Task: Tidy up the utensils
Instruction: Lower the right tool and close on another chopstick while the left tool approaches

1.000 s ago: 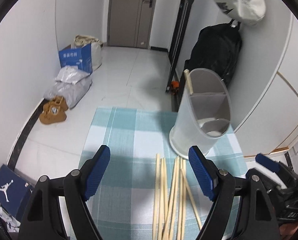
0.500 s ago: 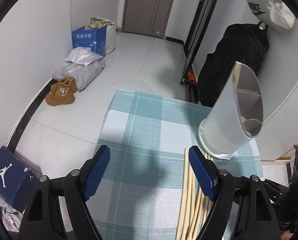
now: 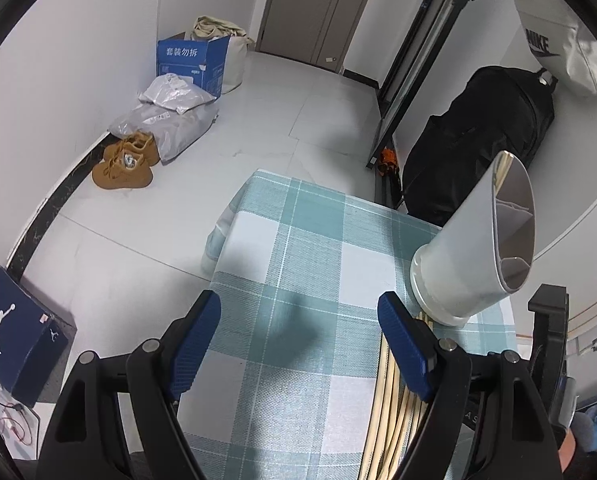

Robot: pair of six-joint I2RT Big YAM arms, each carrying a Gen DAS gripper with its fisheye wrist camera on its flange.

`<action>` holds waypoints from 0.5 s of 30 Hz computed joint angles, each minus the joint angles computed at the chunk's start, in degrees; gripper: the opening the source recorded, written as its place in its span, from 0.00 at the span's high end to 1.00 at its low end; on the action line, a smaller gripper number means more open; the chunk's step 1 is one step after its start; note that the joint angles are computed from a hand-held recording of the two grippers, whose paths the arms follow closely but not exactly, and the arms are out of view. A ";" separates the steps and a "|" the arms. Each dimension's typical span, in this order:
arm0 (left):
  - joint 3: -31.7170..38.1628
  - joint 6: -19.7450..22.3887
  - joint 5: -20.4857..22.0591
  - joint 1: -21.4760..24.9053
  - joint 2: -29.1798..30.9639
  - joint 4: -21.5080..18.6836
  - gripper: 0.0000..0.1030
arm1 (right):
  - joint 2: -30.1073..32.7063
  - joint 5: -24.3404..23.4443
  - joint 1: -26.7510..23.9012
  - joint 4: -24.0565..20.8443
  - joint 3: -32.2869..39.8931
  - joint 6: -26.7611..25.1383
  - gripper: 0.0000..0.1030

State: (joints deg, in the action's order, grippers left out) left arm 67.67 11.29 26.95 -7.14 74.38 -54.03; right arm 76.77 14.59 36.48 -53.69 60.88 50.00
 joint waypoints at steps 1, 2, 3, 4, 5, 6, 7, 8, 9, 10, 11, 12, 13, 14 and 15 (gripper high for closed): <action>0.21 -0.25 0.30 0.17 0.32 -0.44 0.25 | -0.22 0.33 0.01 0.32 -0.20 0.14 0.82; 0.55 -0.42 0.51 0.27 0.65 -0.86 0.25 | -0.43 0.26 -0.07 0.54 -0.53 0.11 0.83; 0.79 -0.78 0.87 0.40 1.02 -1.36 0.25 | -0.43 0.29 -0.16 0.65 -0.60 0.18 0.89; 1.07 -0.97 0.99 0.47 1.37 -1.64 0.25 | -0.51 0.56 -0.16 0.44 -0.64 0.54 0.93; 1.20 -1.21 1.00 0.44 1.58 -1.87 0.25 | -0.44 0.72 -0.16 0.09 -0.52 0.84 0.95; 1.30 -1.41 0.84 0.33 1.72 -2.04 0.25 | -0.77 0.61 -0.28 0.27 -0.82 1.22 0.95; 1.31 -1.57 0.62 0.15 1.74 -2.09 0.25 | -1.07 0.36 -0.33 0.57 -1.09 1.61 0.95; 1.31 -1.43 0.57 0.15 1.73 -2.11 0.25 | -1.59 0.18 -0.40 1.02 -1.62 1.93 0.95; 1.26 -1.26 0.42 0.04 1.68 -2.07 0.25 | -1.84 0.48 -0.31 1.10 -1.80 2.17 0.96; 1.02 -1.08 -0.05 -0.31 1.50 -1.87 0.25 | -2.30 0.78 -0.25 1.29 -2.11 2.36 0.96; 1.01 -0.74 -0.34 -0.40 1.47 -1.87 0.25 | -3.13 0.93 -0.24 1.79 -2.65 2.58 0.96; 0.77 -0.30 -0.93 -0.67 1.31 -1.73 0.25 | -3.62 1.14 -0.16 2.10 -2.85 2.87 0.96; 0.62 0.35 -1.33 -0.99 1.30 -1.73 0.25 | -4.44 1.46 -0.06 2.39 -3.19 3.26 0.96; 0.29 1.22 -1.73 -1.30 1.24 -1.80 0.25 | -5.16 1.75 0.05 2.91 -3.50 3.70 0.96; 0.14 2.05 -1.87 -1.44 1.34 -2.29 0.25 | -6.18 1.97 0.14 3.51 -3.97 4.36 0.96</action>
State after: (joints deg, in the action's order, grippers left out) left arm 67.81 13.34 25.08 -8.58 75.72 -56.32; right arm 70.60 16.56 36.61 -50.18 56.91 54.36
